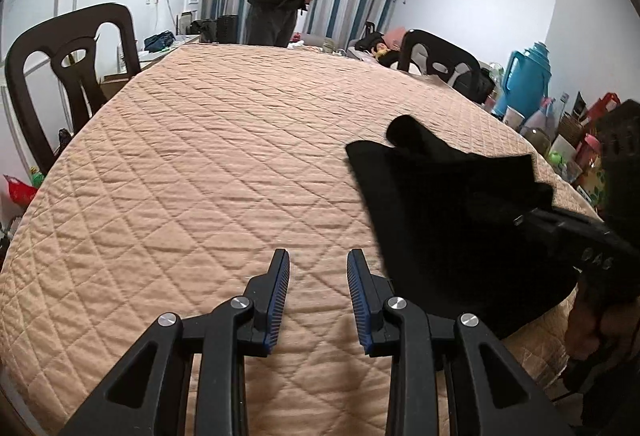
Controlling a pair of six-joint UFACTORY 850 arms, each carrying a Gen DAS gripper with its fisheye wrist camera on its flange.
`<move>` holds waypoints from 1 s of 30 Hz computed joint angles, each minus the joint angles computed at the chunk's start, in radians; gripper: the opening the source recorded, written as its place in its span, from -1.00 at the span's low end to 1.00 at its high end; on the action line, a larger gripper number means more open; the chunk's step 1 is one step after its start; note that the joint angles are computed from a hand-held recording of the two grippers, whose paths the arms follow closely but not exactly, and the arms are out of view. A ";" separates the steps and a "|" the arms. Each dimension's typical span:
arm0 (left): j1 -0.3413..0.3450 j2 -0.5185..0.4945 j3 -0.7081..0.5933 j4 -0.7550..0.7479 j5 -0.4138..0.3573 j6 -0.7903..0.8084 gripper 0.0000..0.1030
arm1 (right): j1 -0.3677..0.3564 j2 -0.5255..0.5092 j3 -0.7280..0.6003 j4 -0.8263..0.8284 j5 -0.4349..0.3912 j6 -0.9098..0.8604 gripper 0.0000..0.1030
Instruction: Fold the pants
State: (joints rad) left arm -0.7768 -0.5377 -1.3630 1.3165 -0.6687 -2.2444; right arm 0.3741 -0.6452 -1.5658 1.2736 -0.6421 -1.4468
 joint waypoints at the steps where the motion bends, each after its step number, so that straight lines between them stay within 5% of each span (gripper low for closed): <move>1: 0.001 0.005 0.007 0.008 -0.001 -0.014 -0.37 | 0.000 0.009 0.008 0.016 0.006 -0.024 -0.65; 9: 0.001 0.017 0.029 0.021 -0.003 -0.046 -0.37 | 0.050 0.024 0.056 -0.003 0.111 -0.138 -0.61; 14: 0.001 0.020 0.033 0.024 -0.002 -0.053 -0.37 | 0.048 0.037 0.058 -0.042 0.067 -0.161 -0.16; 21: -0.003 0.035 0.034 0.048 -0.017 -0.057 -0.37 | -0.020 0.087 0.120 0.193 -0.115 -0.332 -0.16; 24: -0.001 0.030 0.015 0.068 -0.013 -0.044 -0.37 | -0.050 0.070 0.109 0.230 -0.058 -0.272 -0.16; 27: 0.004 0.007 -0.034 0.081 -0.003 0.004 -0.37 | -0.058 0.018 0.054 0.086 0.034 -0.076 -0.31; 30: 0.014 -0.034 -0.113 0.075 0.009 0.086 -0.37 | -0.059 0.012 0.055 0.041 0.004 -0.092 -0.34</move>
State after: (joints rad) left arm -0.7633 -0.5718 -1.4756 1.3912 -0.6600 -2.1588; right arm 0.3152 -0.6333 -1.5103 1.3147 -0.6382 -1.5390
